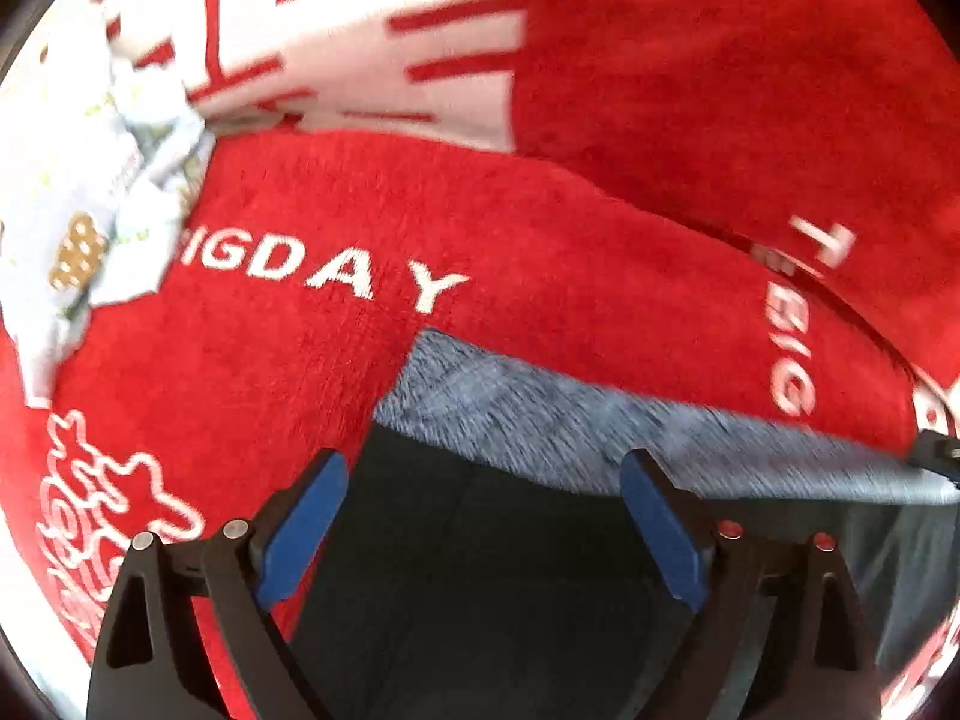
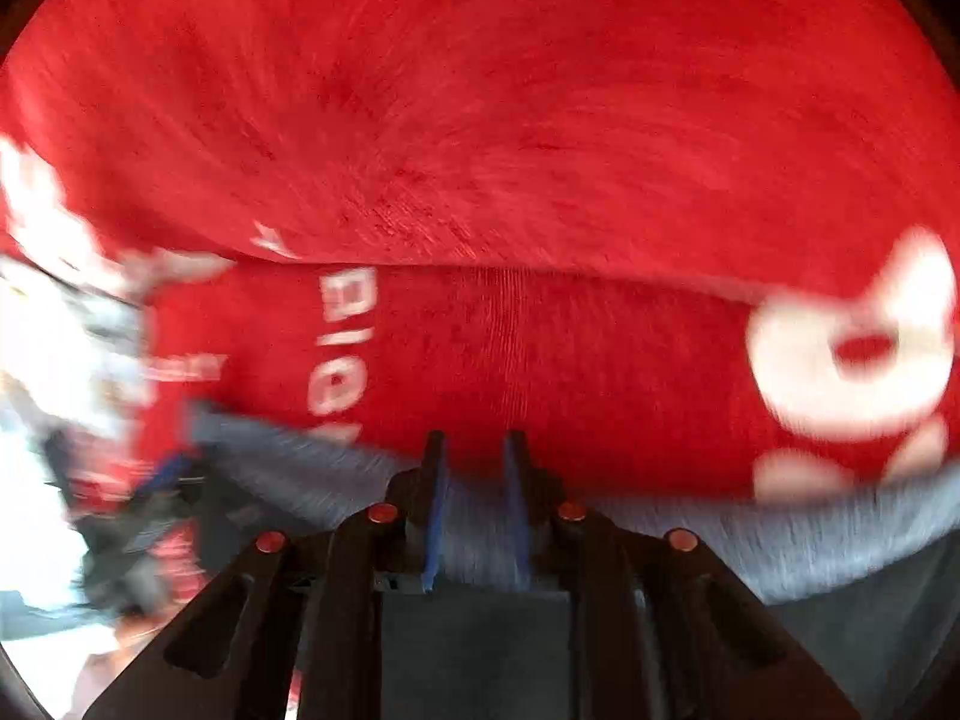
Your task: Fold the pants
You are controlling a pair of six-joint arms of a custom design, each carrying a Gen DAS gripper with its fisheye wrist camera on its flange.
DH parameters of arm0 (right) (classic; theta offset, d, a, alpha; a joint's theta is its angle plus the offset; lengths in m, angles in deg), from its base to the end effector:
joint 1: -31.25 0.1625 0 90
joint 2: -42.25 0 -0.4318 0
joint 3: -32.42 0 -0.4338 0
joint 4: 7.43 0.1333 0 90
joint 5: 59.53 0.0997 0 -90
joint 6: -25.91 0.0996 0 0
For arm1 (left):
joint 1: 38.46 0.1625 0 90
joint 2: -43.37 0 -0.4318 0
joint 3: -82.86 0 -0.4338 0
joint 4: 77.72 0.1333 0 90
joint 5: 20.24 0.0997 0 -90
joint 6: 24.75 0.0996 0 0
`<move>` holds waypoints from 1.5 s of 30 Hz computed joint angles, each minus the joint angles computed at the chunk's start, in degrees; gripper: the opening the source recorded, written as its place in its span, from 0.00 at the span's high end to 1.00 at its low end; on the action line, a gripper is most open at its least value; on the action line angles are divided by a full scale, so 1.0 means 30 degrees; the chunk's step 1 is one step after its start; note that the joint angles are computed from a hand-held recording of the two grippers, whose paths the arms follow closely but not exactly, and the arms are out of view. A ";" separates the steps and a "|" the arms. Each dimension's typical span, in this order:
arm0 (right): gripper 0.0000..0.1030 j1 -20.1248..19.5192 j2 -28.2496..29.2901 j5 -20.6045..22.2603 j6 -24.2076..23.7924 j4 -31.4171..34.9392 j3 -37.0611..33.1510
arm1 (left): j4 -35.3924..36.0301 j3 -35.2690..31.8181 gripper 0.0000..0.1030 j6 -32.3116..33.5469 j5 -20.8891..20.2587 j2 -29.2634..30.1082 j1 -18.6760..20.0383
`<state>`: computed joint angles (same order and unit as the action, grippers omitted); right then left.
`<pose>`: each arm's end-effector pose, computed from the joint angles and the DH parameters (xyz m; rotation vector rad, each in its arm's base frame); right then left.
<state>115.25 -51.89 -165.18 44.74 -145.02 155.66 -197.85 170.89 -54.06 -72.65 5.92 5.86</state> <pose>0.0564 -0.4814 0.3229 -0.6784 -2.7835 0.5073 -0.3539 -0.6168 -0.0188 0.4893 2.3632 -0.1543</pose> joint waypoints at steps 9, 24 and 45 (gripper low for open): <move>0.54 -0.2943 -1.1736 0.4250 0.4244 0.3949 0.7084 | 0.1094 0.1394 0.10 0.0358 -0.4080 -0.0265 -0.2023; 0.93 -0.5262 -1.5028 0.4922 0.1834 0.2935 0.8381 | 0.1250 0.2365 0.01 0.0466 -0.3305 -0.0142 -0.2892; 0.94 -0.6647 -1.8138 -0.0592 -0.3251 0.6959 0.7173 | 0.1063 0.1270 0.00 0.1557 -0.5189 0.2091 -0.5464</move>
<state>95.31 -106.30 -166.95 34.99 -124.14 177.18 -194.66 174.70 -49.39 -88.21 12.19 -10.53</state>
